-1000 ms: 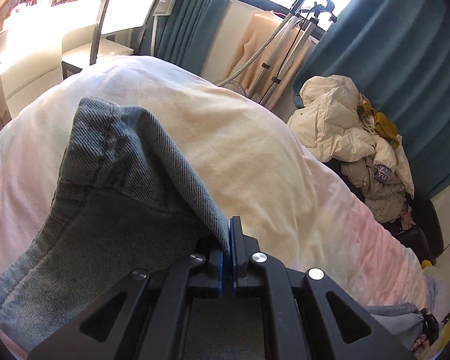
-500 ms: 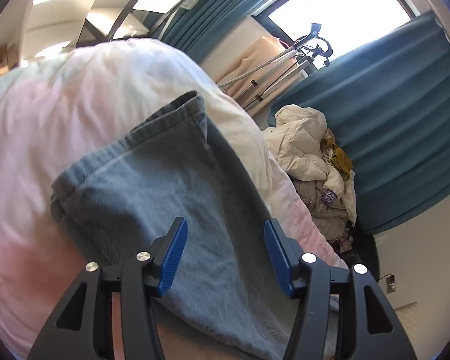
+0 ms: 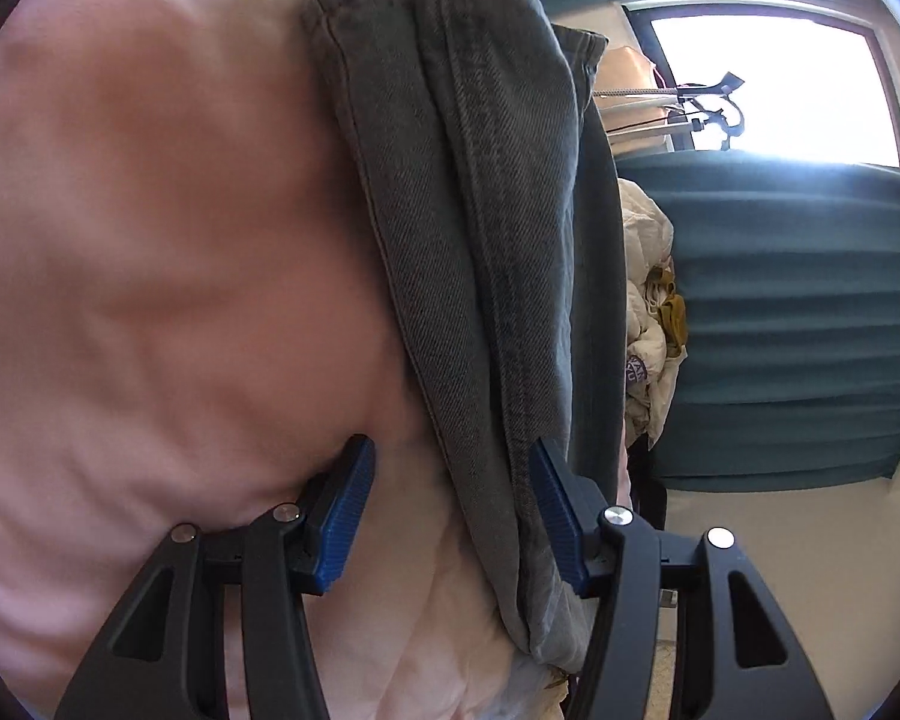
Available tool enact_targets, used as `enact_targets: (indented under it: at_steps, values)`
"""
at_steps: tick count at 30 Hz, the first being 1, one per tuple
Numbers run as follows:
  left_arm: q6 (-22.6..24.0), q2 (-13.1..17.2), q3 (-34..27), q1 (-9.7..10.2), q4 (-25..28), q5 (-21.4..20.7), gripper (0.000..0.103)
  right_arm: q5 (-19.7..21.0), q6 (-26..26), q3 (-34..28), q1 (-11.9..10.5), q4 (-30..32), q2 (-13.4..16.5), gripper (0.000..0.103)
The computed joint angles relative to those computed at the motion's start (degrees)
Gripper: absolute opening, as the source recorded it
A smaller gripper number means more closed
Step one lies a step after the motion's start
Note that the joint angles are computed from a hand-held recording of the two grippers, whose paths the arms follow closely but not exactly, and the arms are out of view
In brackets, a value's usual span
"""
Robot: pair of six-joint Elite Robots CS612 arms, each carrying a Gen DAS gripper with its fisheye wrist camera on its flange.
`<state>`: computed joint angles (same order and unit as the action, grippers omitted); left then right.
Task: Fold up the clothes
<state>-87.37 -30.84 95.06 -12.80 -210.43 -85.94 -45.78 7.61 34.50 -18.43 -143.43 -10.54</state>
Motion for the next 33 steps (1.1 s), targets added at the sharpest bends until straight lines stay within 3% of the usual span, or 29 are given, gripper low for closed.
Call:
enact_targets:
  at_steps: [4, 8, 9, 11, 12, 14, 16, 19, 26, 33]
  values:
    - [4.64, 1.29, -3.04, -0.12, 1.34, 2.4, 0.055, 1.13, -6.01, -3.11, 0.98, 4.39, 1.6, 0.072]
    - [10.5, 1.06, -5.12, -0.74, 5.82, 6.5, 0.035, -0.36, 0.53, -5.34, 1.6, -1.82, 3.55, 0.071]
    - [11.88, 0.86, -5.56, -0.93, 7.69, 7.46, 0.029, -1.68, 2.07, -5.6, 1.83, -3.2, 3.78, 0.068]
    - [14.03, 0.89, -6.31, -1.23, 8.89, 8.7, 0.022, -6.61, 3.02, -5.07, 2.59, -4.45, 3.3, 0.044]
    - [15.12, 1.0, -6.5, -1.45, 8.32, 9.48, 0.019, -8.49, 2.77, -4.4, 2.94, -5.09, 2.84, 0.04]
    - [16.01, 0.73, -6.45, -1.89, 8.39, 11.06, 0.016, -12.22, 0.6, -1.35, 3.64, -8.09, 1.04, 0.024]
    - [15.45, 0.27, -5.8, -2.43, 7.21, 12.38, 0.013, -16.03, -1.54, 2.3, 4.28, -11.4, -1.11, 0.014]
    - [17.04, -0.75, -5.29, -2.56, 4.9, 13.64, 0.007, -16.03, 0.47, 5.81, 4.02, -14.42, -3.5, 0.006]
    - [19.44, -4.65, -0.5, -3.42, -0.53, 13.93, 0.006, -14.54, 3.2, 14.17, 2.55, -18.7, -9.42, 0.004]
    - [17.81, -8.86, 8.13, -5.21, -3.37, 13.91, 0.006, -13.46, 2.28, 25.76, 0.52, -21.6, -15.75, 0.004]
